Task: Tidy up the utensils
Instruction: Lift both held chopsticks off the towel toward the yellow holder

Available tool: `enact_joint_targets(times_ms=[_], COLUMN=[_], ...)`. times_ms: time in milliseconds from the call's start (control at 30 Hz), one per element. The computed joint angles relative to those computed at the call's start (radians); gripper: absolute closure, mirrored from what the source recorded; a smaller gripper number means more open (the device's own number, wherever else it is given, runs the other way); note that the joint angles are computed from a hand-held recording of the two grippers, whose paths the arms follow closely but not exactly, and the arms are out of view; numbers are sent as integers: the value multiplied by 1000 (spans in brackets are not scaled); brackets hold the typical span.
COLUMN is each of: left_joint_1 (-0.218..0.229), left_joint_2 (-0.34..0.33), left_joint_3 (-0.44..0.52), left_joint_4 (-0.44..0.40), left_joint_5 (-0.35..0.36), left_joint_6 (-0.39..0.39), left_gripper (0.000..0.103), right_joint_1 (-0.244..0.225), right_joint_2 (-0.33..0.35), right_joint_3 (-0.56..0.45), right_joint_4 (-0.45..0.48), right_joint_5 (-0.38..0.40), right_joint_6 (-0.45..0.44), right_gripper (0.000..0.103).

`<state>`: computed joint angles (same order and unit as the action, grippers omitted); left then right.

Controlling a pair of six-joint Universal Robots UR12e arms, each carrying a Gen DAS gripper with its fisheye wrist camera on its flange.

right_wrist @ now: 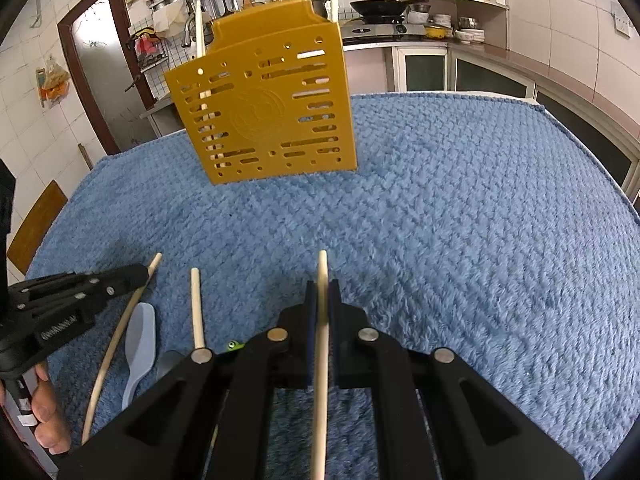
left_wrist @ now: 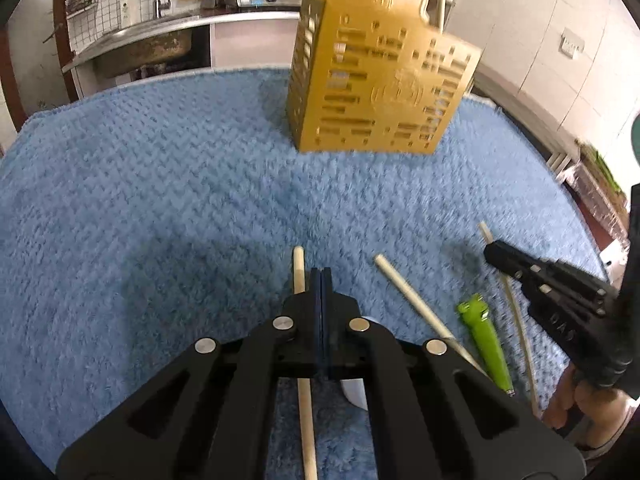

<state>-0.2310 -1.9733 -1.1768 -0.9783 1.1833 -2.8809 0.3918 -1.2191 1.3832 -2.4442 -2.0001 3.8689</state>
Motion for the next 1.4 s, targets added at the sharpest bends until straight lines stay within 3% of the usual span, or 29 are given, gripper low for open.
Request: enact_joint_targets(times_ms=[467,533,633,767,967,1167,1200,1267,1300,1333,1400], left_joint_1=[28,27,15,3,-11,-17,-16,-14,-14,-15,-16], left_joint_2=[48,41,6,-25,-48,-63,-63,-60,-53,-48,-42], left_joint_3=[-21,0,80,117,113,130,133,134,126,120,112], left_joint_4=[184,160,-19,-132,-193,-215,-218,-217,-197,-179,-154], left_joint_5=[-137,-137,-104,-37,44,64,65,64,68,77,91], left_joint_6=[-56,-41,25,48,64,66,62,53,49,48,50], left_gripper=[103,103,103,103,99,97,96,82,68,61,60], right_joint_1=[25,23,20,10,0,-5,-6,-6,-6,-7,-7], right_joint_2=[-14,-19,-24,-27,-29,-29,-29,-30,-31,-30,-30], right_joint_3=[-40,-43,-43,-32,-1,9,10,13,15,14,15], right_joint_4=[-66,-75,-79,-55,-41,-38,-39,-40,-40,-38,-37], right_joint_5=[-105,-104,-104,-66,-28,-16,-16,-15,-15,-15,-13], right_joint_6=[-108,-116,-121,-100,-54,-38,-36,-33,-32,-30,-28], right_gripper=[97,97,97,97,97,97,97,97,97,97,97])
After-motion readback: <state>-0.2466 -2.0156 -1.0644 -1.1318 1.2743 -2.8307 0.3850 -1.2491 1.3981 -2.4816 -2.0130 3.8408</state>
